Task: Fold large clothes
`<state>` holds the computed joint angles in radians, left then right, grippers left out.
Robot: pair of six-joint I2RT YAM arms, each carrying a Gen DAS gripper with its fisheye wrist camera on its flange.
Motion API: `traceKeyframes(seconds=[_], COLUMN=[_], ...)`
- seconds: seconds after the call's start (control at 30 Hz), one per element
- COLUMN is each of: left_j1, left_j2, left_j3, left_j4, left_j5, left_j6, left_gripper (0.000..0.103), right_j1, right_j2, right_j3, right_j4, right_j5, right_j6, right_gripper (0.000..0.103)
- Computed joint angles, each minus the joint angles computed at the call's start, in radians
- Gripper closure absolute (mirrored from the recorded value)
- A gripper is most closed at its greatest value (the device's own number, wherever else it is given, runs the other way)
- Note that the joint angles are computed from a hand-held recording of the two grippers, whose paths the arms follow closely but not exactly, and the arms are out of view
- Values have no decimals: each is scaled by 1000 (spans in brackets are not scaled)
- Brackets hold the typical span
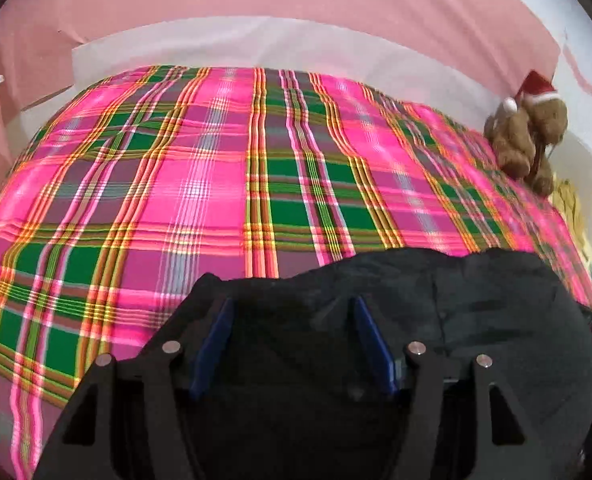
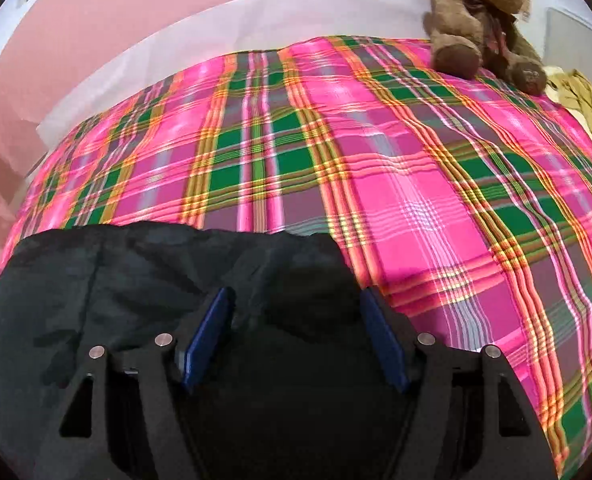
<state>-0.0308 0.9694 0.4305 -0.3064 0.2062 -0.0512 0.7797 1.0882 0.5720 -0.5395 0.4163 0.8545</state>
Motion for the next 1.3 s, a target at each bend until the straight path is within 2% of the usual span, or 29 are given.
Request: traceKeyframes(seconds=[0.1, 0.33, 0.97, 1.07, 1.13, 1.3], left_j1=[-51, -44, -67, -70, -70, -72], left_j2=[13, 45, 36, 43, 33, -140], left_j3=[-40, -74, -81, -62, -22, 57], left_j4=[77, 168, 174, 143, 72, -131], left_j5=[-55, -45, -77, -82, -98, -100], left_j6=[-28, -42, -47, -49, -40, -36], left_gripper=[38, 37, 38, 38, 38, 39], right_j1=[48, -6, 32, 7, -4, 115], right_j2=[86, 69, 100, 61, 39, -87], right_j3=[20, -47, -26, -25, 1, 102], right_j4=[10, 105, 87, 67, 13, -188], right_j5=[78, 29, 82, 47, 25, 147], right_j6=[21, -3, 36, 22, 26, 83], right_gripper=[35, 35, 35, 35, 35, 35])
